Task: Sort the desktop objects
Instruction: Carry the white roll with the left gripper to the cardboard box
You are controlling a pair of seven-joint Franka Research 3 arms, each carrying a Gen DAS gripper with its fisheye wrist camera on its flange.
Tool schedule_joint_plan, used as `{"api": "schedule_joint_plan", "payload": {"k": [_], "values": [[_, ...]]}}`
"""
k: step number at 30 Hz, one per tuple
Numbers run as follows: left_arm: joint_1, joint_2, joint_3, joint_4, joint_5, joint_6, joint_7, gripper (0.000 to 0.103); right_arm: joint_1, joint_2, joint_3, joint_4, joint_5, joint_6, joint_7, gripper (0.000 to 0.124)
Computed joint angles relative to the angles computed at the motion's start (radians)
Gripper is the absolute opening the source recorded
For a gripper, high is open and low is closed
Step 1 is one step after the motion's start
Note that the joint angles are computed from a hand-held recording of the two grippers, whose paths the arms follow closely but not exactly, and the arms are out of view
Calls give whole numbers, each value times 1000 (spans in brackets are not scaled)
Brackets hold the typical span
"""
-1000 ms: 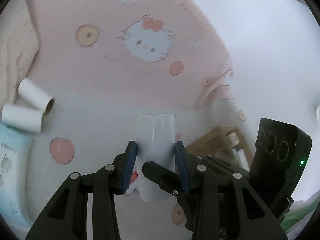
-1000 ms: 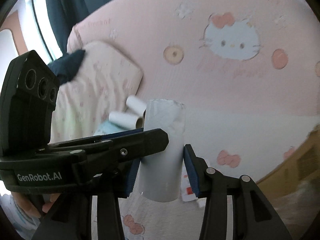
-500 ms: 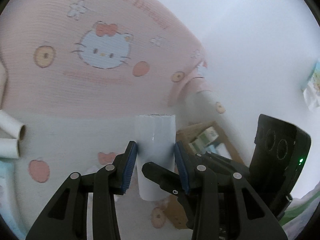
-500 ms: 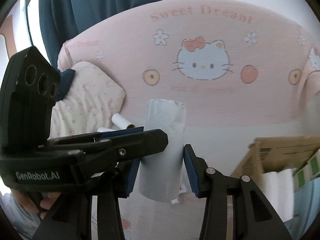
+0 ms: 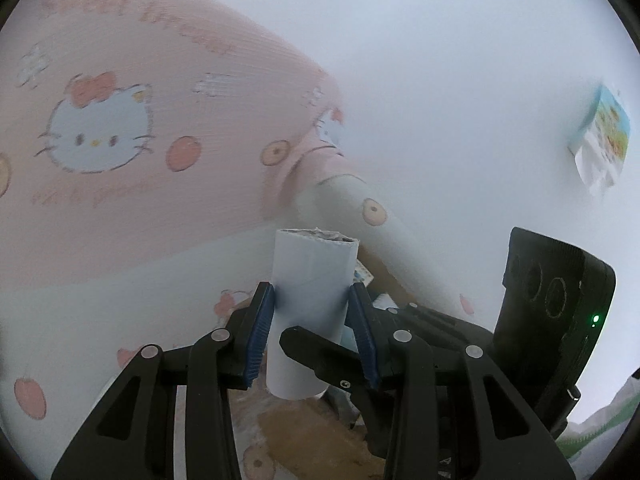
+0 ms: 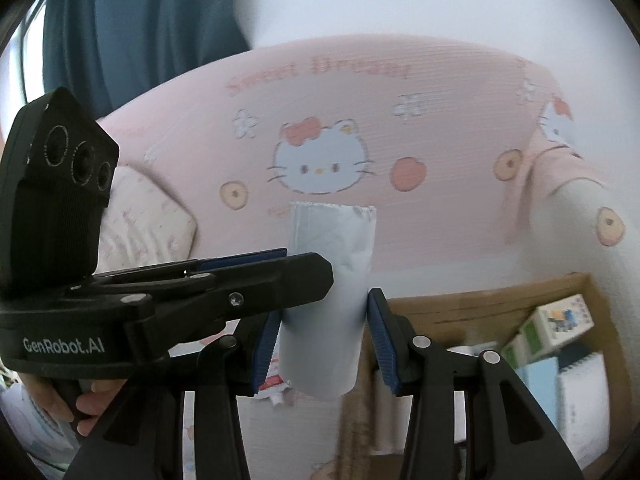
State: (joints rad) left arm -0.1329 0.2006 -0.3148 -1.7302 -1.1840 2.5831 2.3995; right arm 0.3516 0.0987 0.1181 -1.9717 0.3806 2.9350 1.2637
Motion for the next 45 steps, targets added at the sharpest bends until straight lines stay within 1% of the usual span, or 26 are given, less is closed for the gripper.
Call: {"api": "schedule_joint_plan", "payload": {"k": [5, 7, 11, 15, 19, 24, 26, 29, 32, 34, 37, 39, 41, 42, 45], "values": [[-23, 70, -18, 101, 97, -37, -82, 42, -14, -19, -35, -14, -82, -6, 65, 41], [-30, 114, -25, 158, 158, -71, -164, 42, -26, -19, -43, -12, -100, -22, 82, 41], [-32, 191, -54, 253, 260, -136, -288, 41, -38, -18, -67, -17, -204, -50, 155, 41], [-38, 248, -81, 310, 330, -163, -379, 41, -66, -22, -67, -23, -188, -84, 137, 41], [-47, 307, -99, 373, 397, -195, -463, 40, -83, -12, -78, -15, -219, -127, 159, 41], [-71, 411, -99, 516, 505, -301, -638, 38, -97, 11, -89, 15, -256, -196, 184, 41], [-76, 440, -103, 553, 536, -330, -680, 34, -87, 18, -105, 19, -350, -212, 242, 41], [-81, 473, -112, 588, 563, -355, -728, 33, -76, 25, -122, 23, -477, -243, 316, 41], [-81, 488, -121, 586, 573, -355, -759, 33, -93, 33, -111, 31, -445, -280, 287, 41], [-83, 497, -121, 592, 582, -360, -785, 32, -97, 37, -111, 34, -444, -303, 291, 41], [-109, 536, -106, 652, 634, -398, -847, 31, -100, 52, -110, 48, -441, -336, 289, 41], [-125, 555, -96, 679, 666, -406, -885, 31, -100, 62, -109, 60, -440, -356, 281, 41], [-138, 590, -92, 731, 693, -431, -919, 31, -96, 78, -112, 80, -458, -384, 282, 41], [-136, 591, -94, 732, 699, -438, -927, 31, -92, 84, -115, 89, -475, -398, 288, 41], [-139, 618, -95, 773, 720, -469, -946, 31, -96, 94, -113, 103, -464, -422, 263, 41]]}}
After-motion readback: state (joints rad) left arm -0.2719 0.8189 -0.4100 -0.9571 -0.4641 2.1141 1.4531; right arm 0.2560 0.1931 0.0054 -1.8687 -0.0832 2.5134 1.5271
